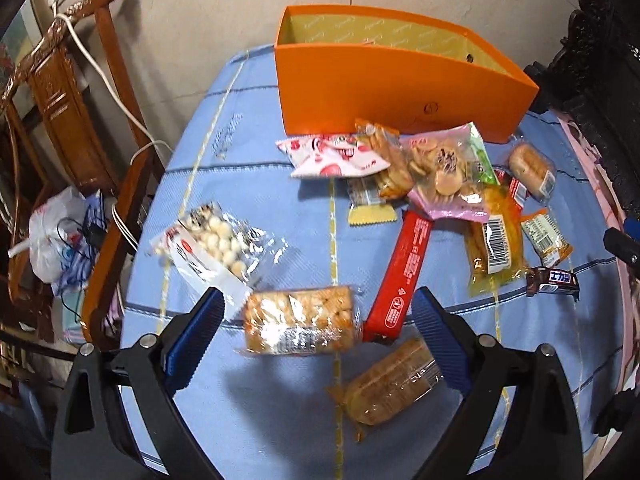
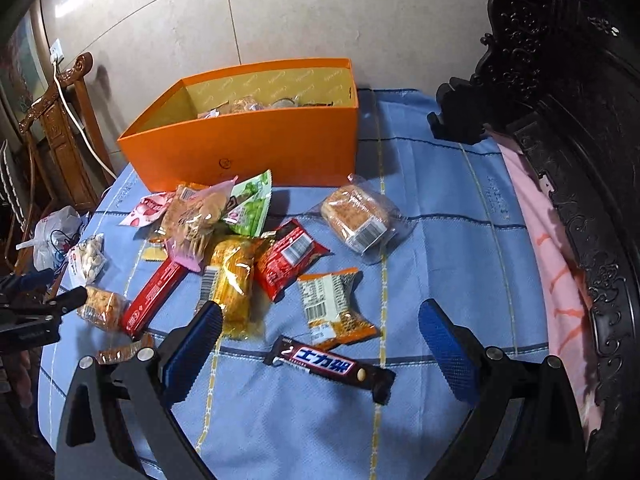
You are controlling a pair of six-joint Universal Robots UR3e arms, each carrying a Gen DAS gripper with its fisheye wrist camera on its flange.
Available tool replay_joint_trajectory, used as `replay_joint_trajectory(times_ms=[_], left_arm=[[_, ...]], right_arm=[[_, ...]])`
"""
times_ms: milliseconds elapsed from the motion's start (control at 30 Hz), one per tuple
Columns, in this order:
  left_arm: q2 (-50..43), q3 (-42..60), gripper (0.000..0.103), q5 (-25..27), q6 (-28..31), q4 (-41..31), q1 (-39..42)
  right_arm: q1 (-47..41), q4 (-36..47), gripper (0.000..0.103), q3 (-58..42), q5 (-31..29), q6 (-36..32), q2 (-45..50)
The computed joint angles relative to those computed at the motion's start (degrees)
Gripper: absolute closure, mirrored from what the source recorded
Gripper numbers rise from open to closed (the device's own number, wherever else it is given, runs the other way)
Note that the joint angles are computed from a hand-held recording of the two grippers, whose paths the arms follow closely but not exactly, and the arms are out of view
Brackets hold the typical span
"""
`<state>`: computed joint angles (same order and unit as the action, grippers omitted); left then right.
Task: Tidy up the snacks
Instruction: 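Withdraw both tools from the box back over the snacks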
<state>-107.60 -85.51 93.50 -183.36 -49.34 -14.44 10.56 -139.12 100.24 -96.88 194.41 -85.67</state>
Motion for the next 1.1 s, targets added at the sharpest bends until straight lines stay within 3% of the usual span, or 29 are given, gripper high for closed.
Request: replay_joint_trajectory(times_ms=[267, 333, 733, 1100], left_arm=[[-2.4, -4.0, 0.011, -0.2, -1.1, 3.2, 0.8], [-3.0, -4.6, 0.022, -1.2, -0.5, 3.3, 1.6], [-4.2, -6.6, 0.029, -0.3, 0.8, 6.1, 1.9], [3.8, -8.4, 0.030, -5.4, 1.5, 3.5, 3.9]], right_arm=[[0.9, 0.4, 0.004, 0.6, -0.5, 0.3, -0.2], [0.8, 0.5, 0.004, 0.8, -0.5, 0.4, -0.4], [1.3, 1.7, 0.004, 0.1, -0.9, 0.9, 0.0], [0.8, 0.8, 0.004, -1.6, 0.6, 0.6, 1.8]])
